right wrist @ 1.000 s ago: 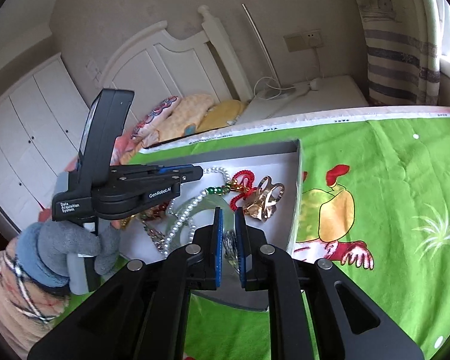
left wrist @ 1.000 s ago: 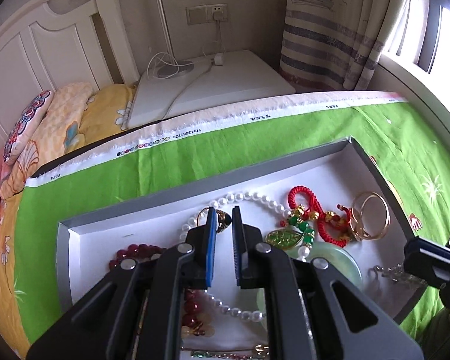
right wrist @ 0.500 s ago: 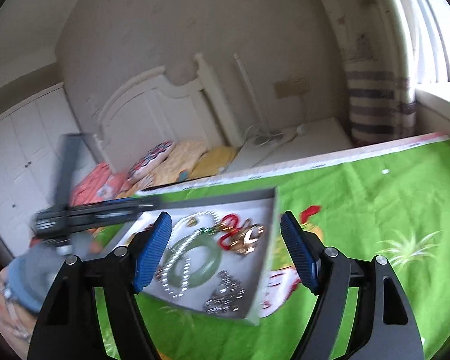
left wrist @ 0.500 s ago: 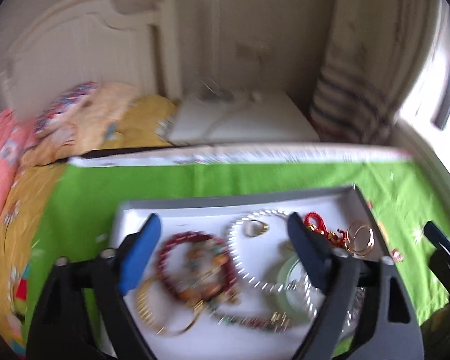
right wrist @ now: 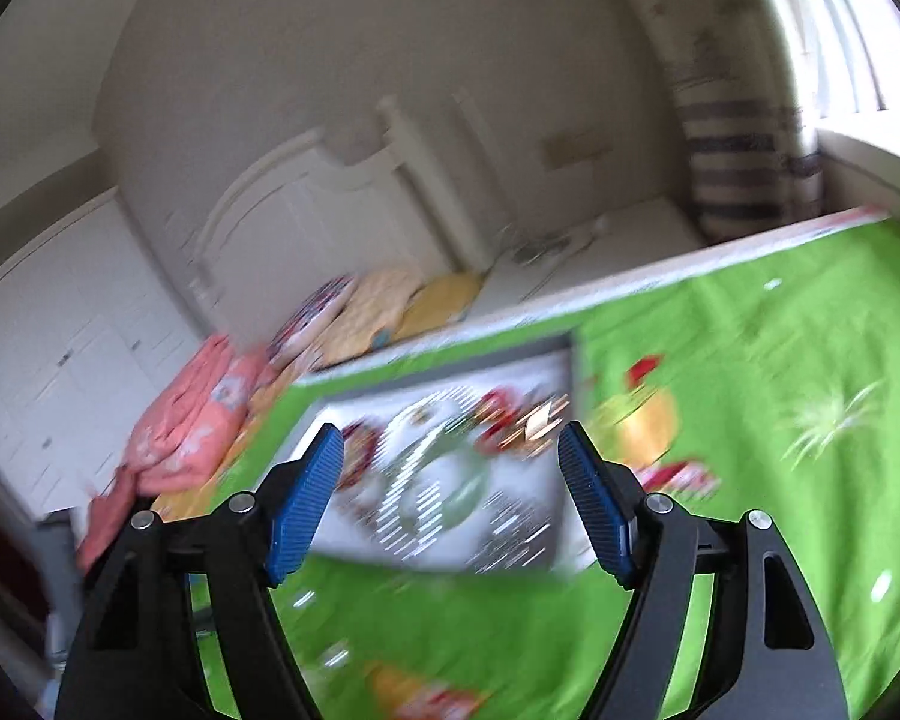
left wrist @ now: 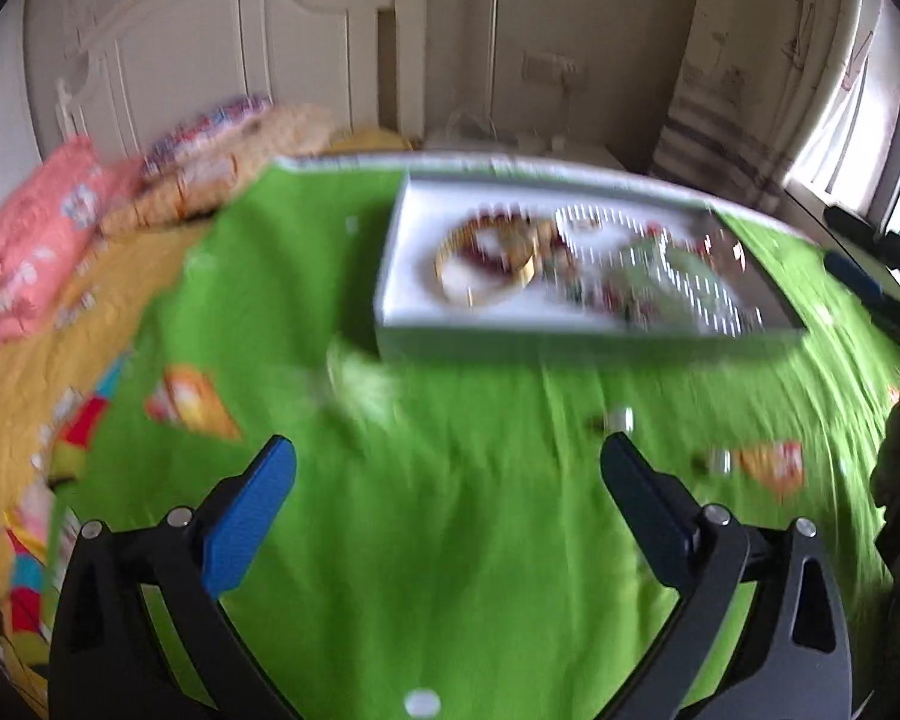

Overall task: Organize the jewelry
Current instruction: 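Grasp a white pearl earring with the right tool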

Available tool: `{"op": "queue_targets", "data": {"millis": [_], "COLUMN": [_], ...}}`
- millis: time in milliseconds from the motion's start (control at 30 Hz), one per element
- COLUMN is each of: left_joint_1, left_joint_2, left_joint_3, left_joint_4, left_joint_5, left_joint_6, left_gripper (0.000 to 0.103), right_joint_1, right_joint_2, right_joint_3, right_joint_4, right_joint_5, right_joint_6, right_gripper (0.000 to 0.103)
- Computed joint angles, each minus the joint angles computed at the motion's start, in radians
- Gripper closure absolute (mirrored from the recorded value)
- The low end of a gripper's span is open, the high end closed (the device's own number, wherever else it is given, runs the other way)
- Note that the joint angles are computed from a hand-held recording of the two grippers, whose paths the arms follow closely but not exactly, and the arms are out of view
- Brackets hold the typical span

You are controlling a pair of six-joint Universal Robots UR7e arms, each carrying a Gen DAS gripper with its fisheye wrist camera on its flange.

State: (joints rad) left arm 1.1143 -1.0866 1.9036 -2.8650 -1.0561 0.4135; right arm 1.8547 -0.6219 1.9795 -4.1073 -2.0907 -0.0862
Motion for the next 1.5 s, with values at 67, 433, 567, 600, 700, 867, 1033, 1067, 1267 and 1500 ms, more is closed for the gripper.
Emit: {"op": "queue_targets", "data": {"millis": [67,433,567,600,700,867,1033,1067,1267,1500], "left_joint_1": [0.021,0.053,0.047,0.047,0.053,0.055,0.056,0.056,0.056,0.052], "left_joint_2": [-0.008,-0.021,-0.02,-0.02,-0.027,-0.029,-0.03,-0.03,-0.032,-0.026], "left_joint_3": [0.009,-0.01,-0.006,-0.007,-0.006,-0.005,-0.003,-0.003,-0.002,-0.007], "left_joint_4": [0.026,0.058,0.05,0.054,0.057,0.059,0.057,0.057,0.06,0.075], "left_joint_5": [-0.023,-0.109,-0.105,-0.108,-0.124,-0.134,-0.138,-0.138,-0.136,-0.117], "left_joint_6": [-0.008,-0.042,-0.037,-0.038,-0.04,-0.037,-0.038,-0.039,-0.039,-0.044], "left_gripper": [0.003,0.002,0.002,0.002,0.002,0.002,0.002,0.002,0.002,0.002], "right_joint_1": [0.042,0.139,0.143,0.144,0.139,0.138,0.144,0.144,0.149,0.15], "right_joint_2": [0.019,0.136,0.149,0.152,0.152,0.16,0.172,0.173,0.18,0.183], "right_joint_3": [-0.018,-0.135,-0.17,-0.179,-0.197,-0.222,-0.238,-0.24,-0.248,-0.249], "right_joint_4": [0.065,0.423,0.514,0.54,0.594,0.63,0.649,0.649,0.655,0.653], "right_joint_5": [-0.051,-0.276,-0.308,-0.321,-0.325,-0.328,-0.34,-0.343,-0.37,-0.365], "right_joint_6": [-0.03,-0.009,-0.003,0.007,0.029,0.03,0.005,0.007,0.01,-0.009], "right_gripper": [0.032,0.049,0.057,0.058,0.061,0.06,0.066,0.067,0.079,0.088]}}
